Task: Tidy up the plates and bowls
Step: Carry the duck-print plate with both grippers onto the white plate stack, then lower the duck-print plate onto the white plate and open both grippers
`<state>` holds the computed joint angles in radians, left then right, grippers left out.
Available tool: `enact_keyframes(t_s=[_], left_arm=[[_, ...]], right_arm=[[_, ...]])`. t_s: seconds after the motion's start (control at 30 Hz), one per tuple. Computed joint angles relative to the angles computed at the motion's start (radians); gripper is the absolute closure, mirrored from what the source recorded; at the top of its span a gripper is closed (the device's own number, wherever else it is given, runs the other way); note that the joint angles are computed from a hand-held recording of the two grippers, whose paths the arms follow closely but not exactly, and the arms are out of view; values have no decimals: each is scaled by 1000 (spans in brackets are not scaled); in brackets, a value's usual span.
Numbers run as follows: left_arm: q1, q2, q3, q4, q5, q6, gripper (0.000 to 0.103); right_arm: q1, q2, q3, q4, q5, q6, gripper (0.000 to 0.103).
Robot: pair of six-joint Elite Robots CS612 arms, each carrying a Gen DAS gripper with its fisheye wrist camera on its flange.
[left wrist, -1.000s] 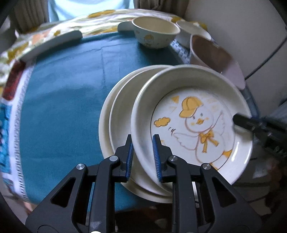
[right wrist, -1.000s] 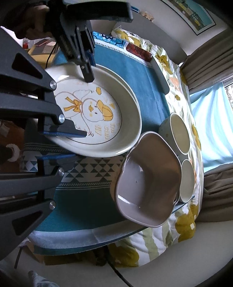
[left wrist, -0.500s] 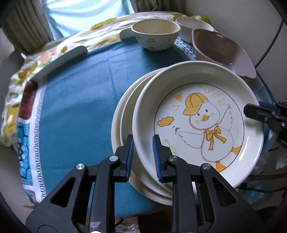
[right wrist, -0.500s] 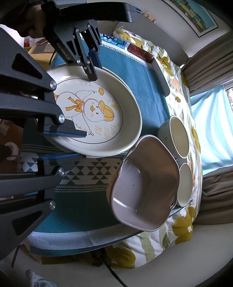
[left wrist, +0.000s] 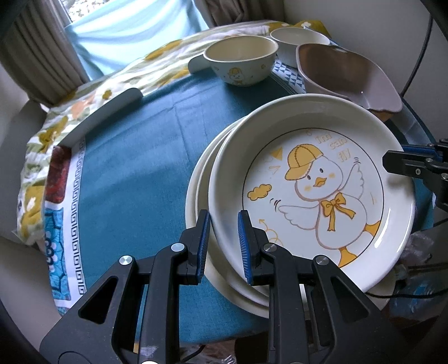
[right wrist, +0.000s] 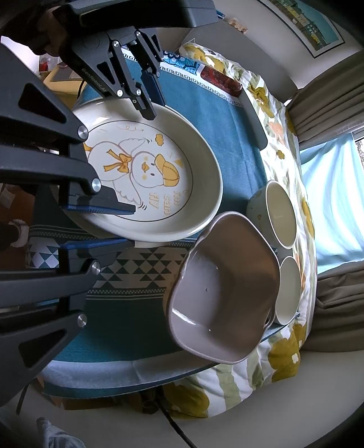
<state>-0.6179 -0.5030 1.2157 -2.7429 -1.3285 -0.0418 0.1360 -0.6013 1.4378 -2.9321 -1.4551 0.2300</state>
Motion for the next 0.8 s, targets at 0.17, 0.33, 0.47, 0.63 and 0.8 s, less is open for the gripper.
enact_keyframes(t_s=[0.17,0.33,0.47,0.63,0.8], left_arm=[[-2,-2,7,-18,41,9,85],[8,-3,7,-13,2,-16,85],[9,-6,10,-10,-10,-30,85],[8,-28,36,-39,-17,-43,85],[1,-68,70,-88,-23,-58,85]], right_arm=[[-2,6,-9,24,23,1,88],[0,7,-19,40,11,-10,88],[0,4,-13,24,11,-8,88],[0,-11,1,-7,12,-21,88],[-2,-39,28,-64,23,-20,88]])
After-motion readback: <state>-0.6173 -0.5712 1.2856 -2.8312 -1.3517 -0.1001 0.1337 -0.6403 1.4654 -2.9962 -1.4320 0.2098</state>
